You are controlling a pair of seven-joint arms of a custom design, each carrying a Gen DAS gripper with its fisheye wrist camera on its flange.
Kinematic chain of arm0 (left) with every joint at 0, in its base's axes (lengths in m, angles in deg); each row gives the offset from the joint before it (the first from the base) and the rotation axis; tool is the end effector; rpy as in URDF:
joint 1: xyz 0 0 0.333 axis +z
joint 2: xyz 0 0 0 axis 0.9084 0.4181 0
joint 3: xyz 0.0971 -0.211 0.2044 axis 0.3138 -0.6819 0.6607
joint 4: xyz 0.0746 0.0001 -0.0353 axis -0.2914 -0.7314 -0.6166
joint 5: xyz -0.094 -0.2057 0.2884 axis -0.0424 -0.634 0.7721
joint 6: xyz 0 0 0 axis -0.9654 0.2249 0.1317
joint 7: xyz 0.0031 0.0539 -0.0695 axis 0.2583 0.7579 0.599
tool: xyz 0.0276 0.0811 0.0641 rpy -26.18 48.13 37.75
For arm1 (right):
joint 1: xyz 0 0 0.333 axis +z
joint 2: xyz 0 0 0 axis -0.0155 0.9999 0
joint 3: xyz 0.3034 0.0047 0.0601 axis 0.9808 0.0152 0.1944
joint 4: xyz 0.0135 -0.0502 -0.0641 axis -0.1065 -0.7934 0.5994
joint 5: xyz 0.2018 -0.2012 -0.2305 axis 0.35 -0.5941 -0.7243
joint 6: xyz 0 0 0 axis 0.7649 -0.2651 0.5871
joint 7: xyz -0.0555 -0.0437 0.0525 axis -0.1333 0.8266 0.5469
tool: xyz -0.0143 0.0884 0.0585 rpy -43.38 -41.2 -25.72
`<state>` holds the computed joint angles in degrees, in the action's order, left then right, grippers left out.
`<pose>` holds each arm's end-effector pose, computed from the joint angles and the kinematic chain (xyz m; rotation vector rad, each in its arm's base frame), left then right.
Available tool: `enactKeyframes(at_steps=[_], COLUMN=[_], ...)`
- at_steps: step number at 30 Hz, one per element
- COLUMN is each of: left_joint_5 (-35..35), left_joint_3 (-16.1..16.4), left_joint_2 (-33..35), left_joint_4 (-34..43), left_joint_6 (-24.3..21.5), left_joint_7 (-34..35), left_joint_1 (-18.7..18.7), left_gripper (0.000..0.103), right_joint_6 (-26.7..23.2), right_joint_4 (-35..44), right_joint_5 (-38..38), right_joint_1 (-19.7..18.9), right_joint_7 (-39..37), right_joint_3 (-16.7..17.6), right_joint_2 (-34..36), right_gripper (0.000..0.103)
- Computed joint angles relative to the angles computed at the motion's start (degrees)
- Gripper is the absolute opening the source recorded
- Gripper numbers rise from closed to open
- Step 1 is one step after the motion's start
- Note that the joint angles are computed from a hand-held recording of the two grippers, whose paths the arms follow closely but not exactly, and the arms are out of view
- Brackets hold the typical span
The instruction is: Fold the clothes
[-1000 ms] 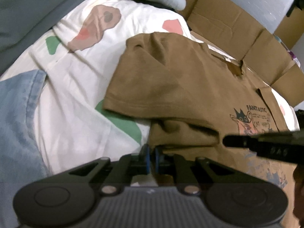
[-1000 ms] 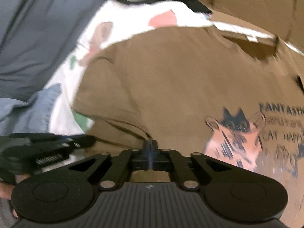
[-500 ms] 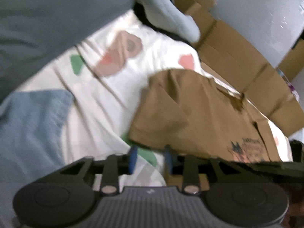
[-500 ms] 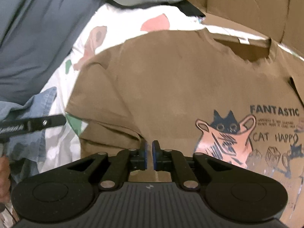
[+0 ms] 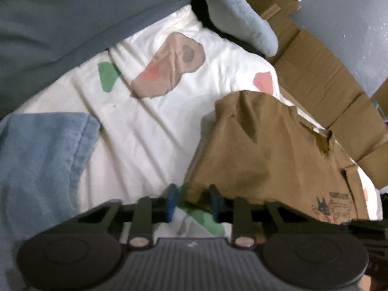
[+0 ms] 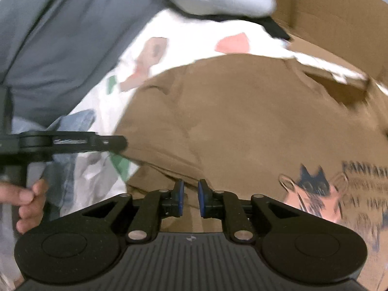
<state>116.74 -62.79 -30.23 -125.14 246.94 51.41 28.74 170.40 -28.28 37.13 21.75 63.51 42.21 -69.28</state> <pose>0.4618 -0.4638 0.4469 -2.0514 1.9375 -0.9971 0.5486 0.2885 0.4947 -1.6125 1.9902 -0.4389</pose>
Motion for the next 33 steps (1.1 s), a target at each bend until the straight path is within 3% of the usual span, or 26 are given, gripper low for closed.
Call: enactKeyframes(at_steps=[1, 3, 6, 11, 16, 23, 31, 33], left_joint_5=[-1.7, -3.0, -2.7, -4.5, -7.1, -12.6, -16.8, -16.8], left_joint_3=[-0.9, -1.1, -0.5, -1.7, -2.3, -3.1, -2.6, -1.9], left_joint_2=[-0.3, -1.2, -2.5, -2.1, 0.2, 3.1, 7.3, 8.2], left_joint_4=[-0.5, -1.2, -1.4, 2.2, 7.2, 12.9, 19.0, 20.4], left_joint_6=[0.9, 2.1, 3.3, 3.4, 2.2, 0.5, -0.8, -1.0], left_joint_7=[1.4, 2.1, 1.1, 4.1, 8.6, 14.4, 17.4, 17.1], left_joint_1=[1.0, 1.3, 1.0, 1.7, 1.2, 0.5, -1.6, -2.4], left_gripper=[0.004, 0.004, 0.004, 0.004, 0.004, 0.004, 0.003, 0.003], right_joint_6=[-0.2, -0.3, 0.2, 1.8, 5.0, 9.5, 15.5, 17.2], right_joint_4=[1.1, 3.5, 6.6, 10.4, 11.2, 9.0, 6.4, 5.8], right_joint_5=[1.2, 4.0, 6.0, 10.4, 11.9, 8.7, -1.9, -4.2], right_joint_1=[-0.4, -1.3, -1.8, -2.7, -2.7, -1.5, 1.4, 1.4], right_joint_7=[-3.4, -10.3, -17.8, -25.1, -27.6, -22.6, -9.3, -7.4], right_joint_3=[0.5, 1.3, 1.5, 1.5, 1.1, -0.9, -5.9, -6.4], right_joint_2=[0.7, 2.3, 4.1, 6.3, 6.9, 7.1, 7.3, 7.3], right_gripper=[0.013, 0.016, 0.040, 0.041, 0.041, 0.044, 0.044, 0.038])
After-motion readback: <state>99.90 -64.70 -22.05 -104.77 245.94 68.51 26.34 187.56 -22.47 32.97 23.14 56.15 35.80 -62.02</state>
